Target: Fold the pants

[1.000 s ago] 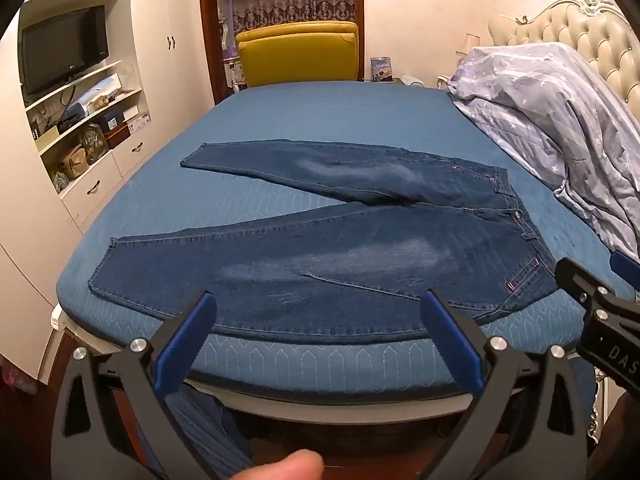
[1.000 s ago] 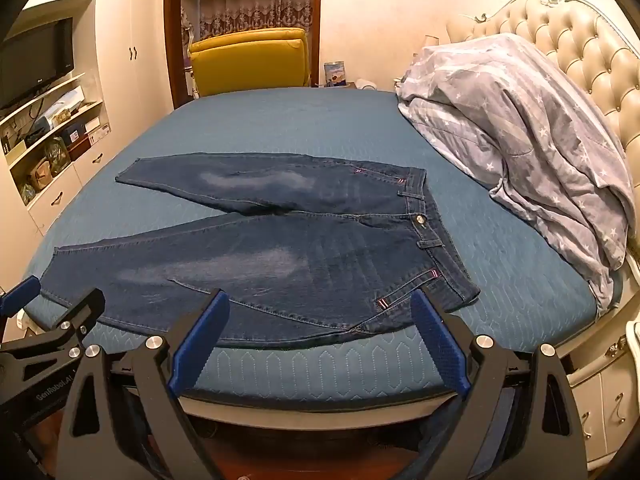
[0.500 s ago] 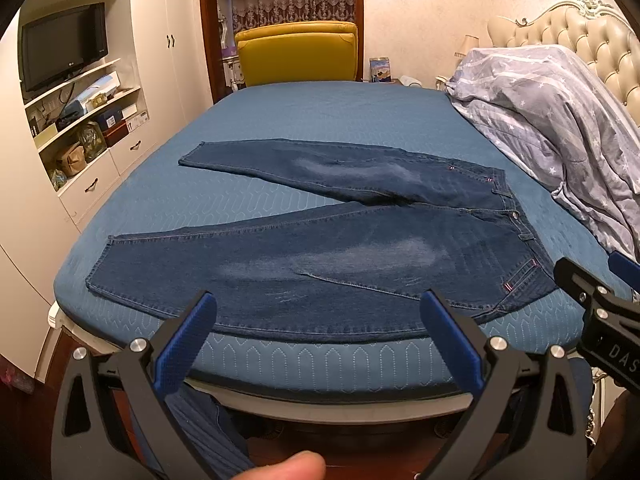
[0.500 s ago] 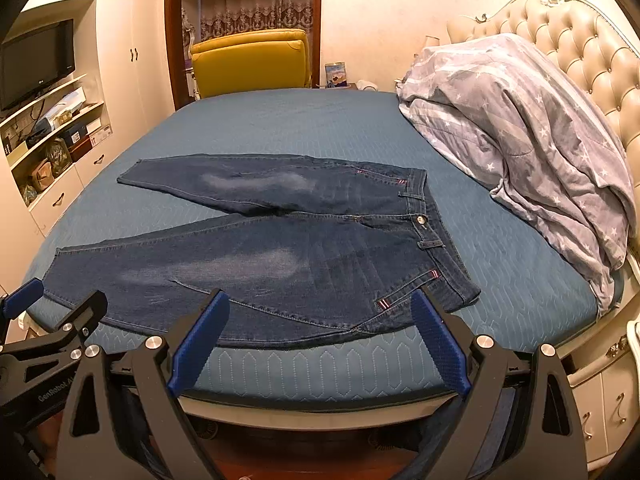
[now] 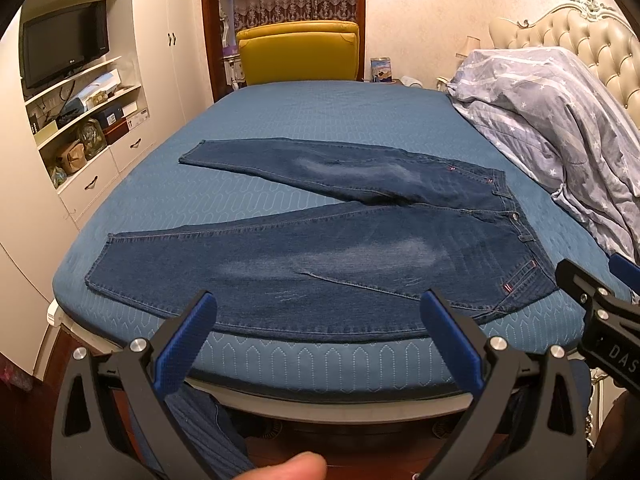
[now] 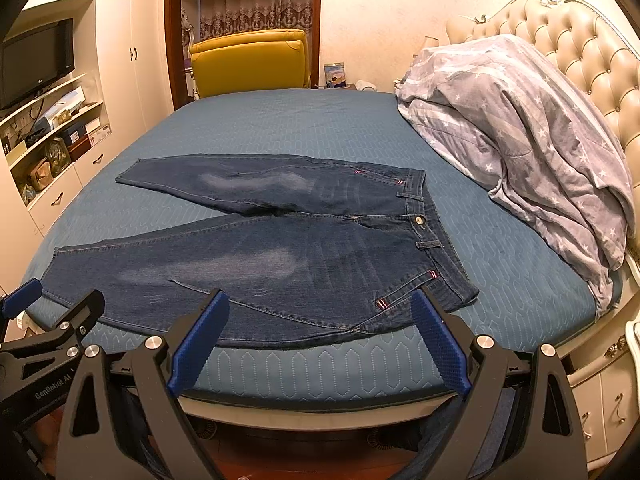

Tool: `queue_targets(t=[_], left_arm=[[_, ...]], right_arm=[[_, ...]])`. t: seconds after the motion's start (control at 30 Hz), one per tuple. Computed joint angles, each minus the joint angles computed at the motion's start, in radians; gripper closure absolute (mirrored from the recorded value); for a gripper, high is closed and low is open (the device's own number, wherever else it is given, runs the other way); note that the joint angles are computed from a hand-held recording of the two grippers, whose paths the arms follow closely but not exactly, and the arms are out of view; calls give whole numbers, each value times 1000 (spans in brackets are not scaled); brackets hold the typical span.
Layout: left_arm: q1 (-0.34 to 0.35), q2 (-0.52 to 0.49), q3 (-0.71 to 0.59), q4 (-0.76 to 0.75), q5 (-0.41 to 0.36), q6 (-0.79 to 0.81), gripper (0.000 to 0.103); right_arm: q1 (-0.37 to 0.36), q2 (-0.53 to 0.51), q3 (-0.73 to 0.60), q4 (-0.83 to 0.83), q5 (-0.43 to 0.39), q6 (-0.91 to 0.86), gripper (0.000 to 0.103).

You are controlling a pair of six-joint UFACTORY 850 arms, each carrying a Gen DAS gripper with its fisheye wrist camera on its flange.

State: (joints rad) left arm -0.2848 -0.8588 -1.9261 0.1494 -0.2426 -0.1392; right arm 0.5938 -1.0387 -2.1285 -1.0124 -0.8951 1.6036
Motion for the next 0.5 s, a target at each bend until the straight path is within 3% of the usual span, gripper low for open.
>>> queue_targets(t=[0.5], left_arm=[[0,2,4,4,3,-6,1]], right_arm=[[1,-2,-3,-1,-8,-1,14]])
